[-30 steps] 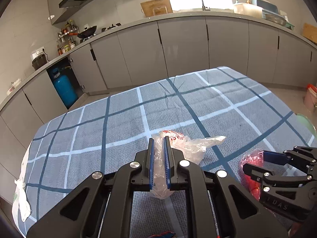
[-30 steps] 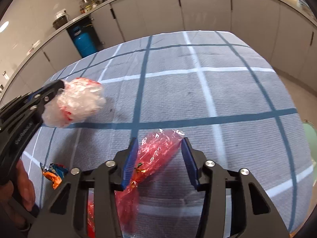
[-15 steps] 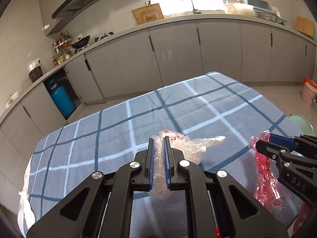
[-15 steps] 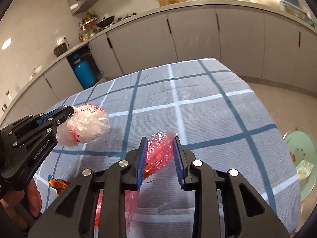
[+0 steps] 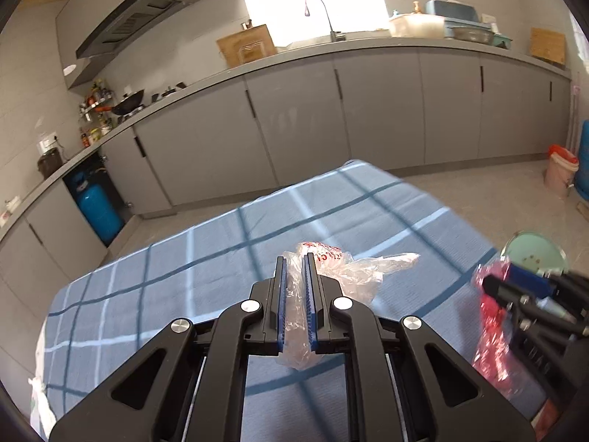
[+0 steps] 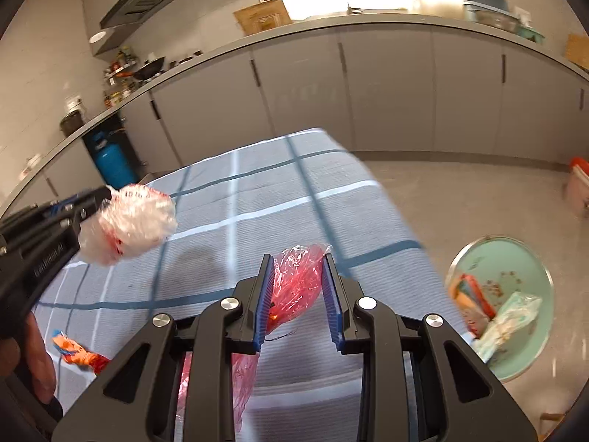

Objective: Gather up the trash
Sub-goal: 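Carry the clear and red plastic bags over the green basin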

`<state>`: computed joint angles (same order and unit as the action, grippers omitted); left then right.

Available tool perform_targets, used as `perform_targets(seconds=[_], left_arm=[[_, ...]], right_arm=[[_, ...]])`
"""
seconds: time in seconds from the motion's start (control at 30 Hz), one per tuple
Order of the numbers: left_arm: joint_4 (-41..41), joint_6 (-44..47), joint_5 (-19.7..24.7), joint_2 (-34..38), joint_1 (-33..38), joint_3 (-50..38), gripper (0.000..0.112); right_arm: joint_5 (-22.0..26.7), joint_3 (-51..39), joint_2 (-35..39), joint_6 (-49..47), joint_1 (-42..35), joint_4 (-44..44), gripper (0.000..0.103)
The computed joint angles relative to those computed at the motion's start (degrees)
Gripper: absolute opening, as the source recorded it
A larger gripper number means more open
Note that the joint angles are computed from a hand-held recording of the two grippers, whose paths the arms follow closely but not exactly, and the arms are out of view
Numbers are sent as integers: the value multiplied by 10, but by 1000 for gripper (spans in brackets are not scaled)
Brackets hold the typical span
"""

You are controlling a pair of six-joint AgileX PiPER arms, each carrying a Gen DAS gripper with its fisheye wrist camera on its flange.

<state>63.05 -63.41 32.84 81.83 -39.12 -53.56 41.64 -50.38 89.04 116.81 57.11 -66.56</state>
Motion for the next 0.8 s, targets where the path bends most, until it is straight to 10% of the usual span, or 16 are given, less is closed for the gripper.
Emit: perform_targets(seconds=[0.8], left_arm=[[-44, 32, 8, 170, -137, -188, 10]], right_arm=[[26, 159, -162, 15, -85, 5, 28]])
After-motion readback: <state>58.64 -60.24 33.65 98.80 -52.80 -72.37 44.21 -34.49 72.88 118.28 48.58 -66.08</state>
